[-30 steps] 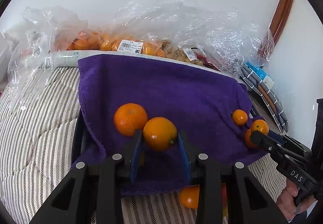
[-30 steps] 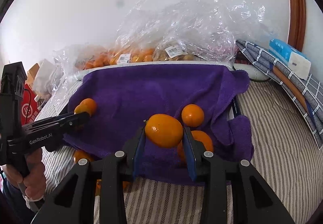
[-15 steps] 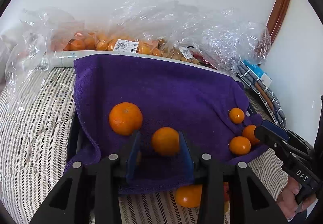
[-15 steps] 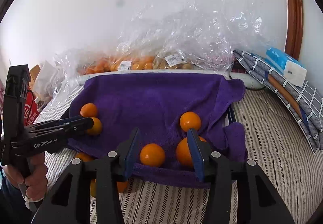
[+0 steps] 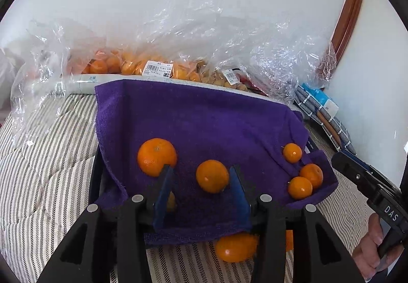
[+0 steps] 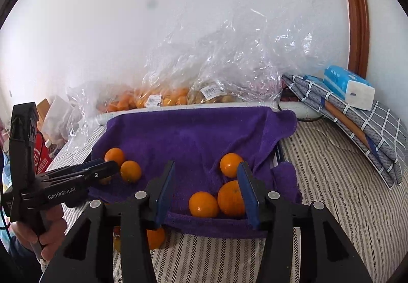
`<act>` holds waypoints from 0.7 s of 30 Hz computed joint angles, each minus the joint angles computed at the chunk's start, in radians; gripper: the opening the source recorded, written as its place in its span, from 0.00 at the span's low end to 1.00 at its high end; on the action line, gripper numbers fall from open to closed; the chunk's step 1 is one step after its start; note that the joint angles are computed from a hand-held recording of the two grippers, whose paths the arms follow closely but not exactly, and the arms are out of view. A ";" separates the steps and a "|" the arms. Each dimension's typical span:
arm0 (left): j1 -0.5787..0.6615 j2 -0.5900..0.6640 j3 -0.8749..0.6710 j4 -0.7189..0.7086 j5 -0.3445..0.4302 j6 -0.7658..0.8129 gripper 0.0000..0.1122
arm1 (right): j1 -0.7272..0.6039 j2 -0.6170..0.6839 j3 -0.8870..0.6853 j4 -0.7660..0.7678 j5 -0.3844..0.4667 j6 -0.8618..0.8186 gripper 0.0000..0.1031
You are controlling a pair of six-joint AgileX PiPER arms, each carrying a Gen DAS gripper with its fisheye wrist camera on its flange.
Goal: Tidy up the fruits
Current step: 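Carry both oranges over the purple towel and open both grippers to drop them, then grasp a large orange from the bed with the right gripper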
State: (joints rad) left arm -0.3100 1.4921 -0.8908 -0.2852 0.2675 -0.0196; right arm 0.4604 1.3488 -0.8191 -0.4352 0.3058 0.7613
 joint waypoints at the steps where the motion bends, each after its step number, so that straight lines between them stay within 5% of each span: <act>1: -0.003 -0.005 0.004 0.016 -0.005 -0.015 0.40 | 0.011 -0.010 0.006 -0.049 0.002 0.053 0.48; 9: -0.043 -0.039 0.026 0.182 -0.032 -0.171 0.40 | 0.104 -0.101 0.038 -0.112 0.101 0.148 0.48; 13: -0.084 -0.067 0.056 0.415 -0.045 -0.404 0.40 | 0.159 -0.157 0.065 -0.115 0.160 0.173 0.48; 21: -0.102 -0.205 0.185 0.541 -0.031 -0.548 0.40 | 0.264 -0.209 0.122 -0.146 0.244 0.282 0.48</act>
